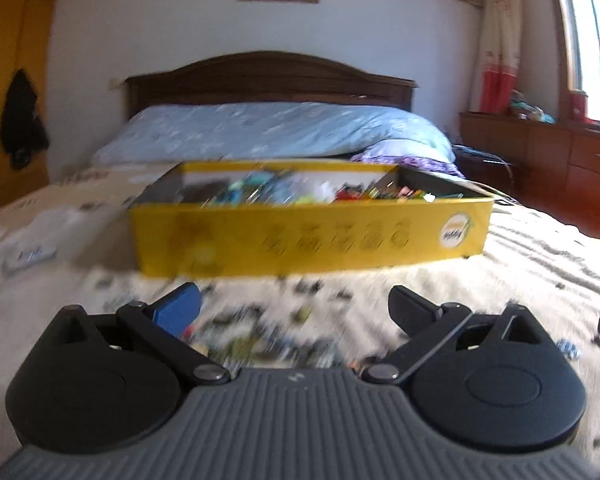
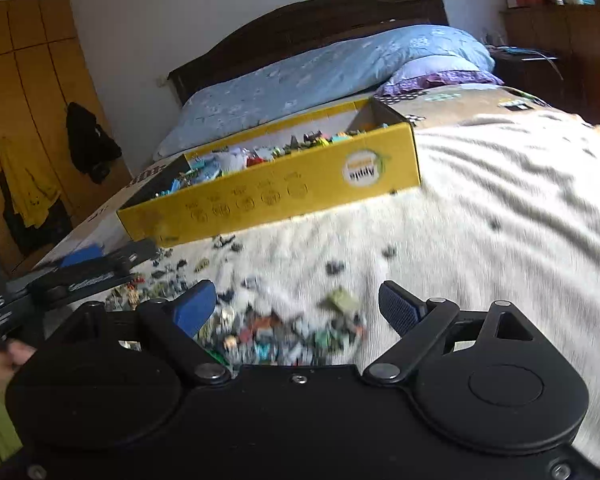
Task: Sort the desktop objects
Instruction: 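Move both open grippers back over the scattered bricks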
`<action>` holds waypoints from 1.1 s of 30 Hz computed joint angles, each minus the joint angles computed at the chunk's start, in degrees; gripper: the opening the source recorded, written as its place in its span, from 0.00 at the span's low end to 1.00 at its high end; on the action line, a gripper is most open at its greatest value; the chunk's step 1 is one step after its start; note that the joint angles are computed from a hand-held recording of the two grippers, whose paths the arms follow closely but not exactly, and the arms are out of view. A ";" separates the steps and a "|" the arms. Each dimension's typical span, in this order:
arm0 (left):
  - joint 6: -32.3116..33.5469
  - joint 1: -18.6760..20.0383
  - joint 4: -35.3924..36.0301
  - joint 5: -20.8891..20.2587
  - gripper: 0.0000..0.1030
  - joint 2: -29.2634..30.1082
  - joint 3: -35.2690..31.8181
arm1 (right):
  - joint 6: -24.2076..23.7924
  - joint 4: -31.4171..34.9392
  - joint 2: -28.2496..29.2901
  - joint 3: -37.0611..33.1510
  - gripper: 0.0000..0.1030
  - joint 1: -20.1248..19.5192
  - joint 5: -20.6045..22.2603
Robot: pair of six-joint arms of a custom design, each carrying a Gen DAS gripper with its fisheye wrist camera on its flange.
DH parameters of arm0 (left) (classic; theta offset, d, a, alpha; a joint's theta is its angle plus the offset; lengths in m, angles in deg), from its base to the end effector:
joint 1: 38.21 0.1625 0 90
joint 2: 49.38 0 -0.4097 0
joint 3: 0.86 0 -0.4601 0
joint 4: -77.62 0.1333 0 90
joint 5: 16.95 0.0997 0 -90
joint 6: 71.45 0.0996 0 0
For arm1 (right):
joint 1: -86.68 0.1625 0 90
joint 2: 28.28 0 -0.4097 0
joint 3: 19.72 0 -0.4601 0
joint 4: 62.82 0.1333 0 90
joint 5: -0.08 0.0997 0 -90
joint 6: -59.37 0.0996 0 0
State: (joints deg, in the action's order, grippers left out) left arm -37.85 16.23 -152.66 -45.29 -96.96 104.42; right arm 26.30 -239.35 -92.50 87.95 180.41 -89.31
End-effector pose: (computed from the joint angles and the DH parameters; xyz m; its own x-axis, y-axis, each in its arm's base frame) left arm -0.1587 -0.6019 0.1688 -0.7029 -0.3033 -0.6434 0.5571 0.3276 -0.7630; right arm 0.1766 -0.6429 0.2104 -0.8099 -0.4583 0.3662 -0.5840 0.5713 -0.5766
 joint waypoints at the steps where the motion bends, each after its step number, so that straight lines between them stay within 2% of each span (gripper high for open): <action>1: -0.64 -0.01 -1.08 0.72 1.00 -0.42 1.26 | 0.57 -2.17 -0.37 1.71 0.86 -0.51 0.70; 4: -4.56 0.25 -0.60 2.37 1.00 -2.46 4.90 | 1.09 -7.77 -0.75 5.54 0.87 -1.60 2.88; 6: -6.11 0.68 0.07 4.15 1.00 -3.31 5.76 | -0.57 -11.39 -0.44 7.47 0.89 -1.89 3.59; 8: -3.79 1.09 -2.40 6.45 1.00 -2.84 4.87 | -3.97 -14.73 0.02 9.13 0.89 -1.71 2.70; 12: 0.14 2.78 -4.26 7.80 1.00 -2.35 2.68 | -9.09 -18.99 1.95 10.06 0.89 -0.86 -0.10; 16: -6.42 4.61 4.53 5.58 1.00 -4.00 3.49 | -8.92 -20.00 2.07 11.24 0.90 -1.32 0.43; 18: -15.12 5.45 13.51 4.34 0.99 -6.05 4.83 | -8.35 -20.06 2.10 11.53 0.90 -1.61 0.65; 20: -19.30 6.00 16.30 1.93 0.91 -7.24 5.97 | -8.07 -20.10 2.05 11.80 0.90 -1.85 0.81; 21: -20.03 6.06 16.90 1.04 0.82 -7.58 6.44 | -7.97 -20.10 2.00 11.89 0.90 -1.99 0.97; 23: -22.20 6.12 19.42 -0.62 0.70 -8.52 7.43 | -7.68 -20.00 2.01 11.89 0.90 -2.37 1.37; 24: -22.55 6.04 19.84 -1.31 0.60 -8.73 7.85 | -7.37 -19.89 2.05 11.88 0.90 -2.52 1.47; 25: -22.61 5.89 19.87 -1.83 0.43 -8.86 8.23 | -7.05 -19.70 2.12 11.83 0.90 -2.64 1.52; 26: -23.00 5.85 20.33 -2.66 0.38 -9.15 8.60 | -6.71 -19.46 2.17 11.77 0.90 -2.79 1.55; 27: -23.44 5.75 20.67 -3.43 0.35 -9.39 8.97 | -6.42 -19.31 2.21 11.77 0.90 -2.90 1.55; 33: -23.45 4.98 22.75 -10.08 0.36 -10.08 10.59 | -5.75 -18.74 2.60 11.60 0.90 -3.53 2.02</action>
State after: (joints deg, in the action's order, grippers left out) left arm -61.30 21.21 -129.91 -55.37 -107.04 115.01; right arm 20.55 -258.09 -89.90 99.54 176.89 -87.29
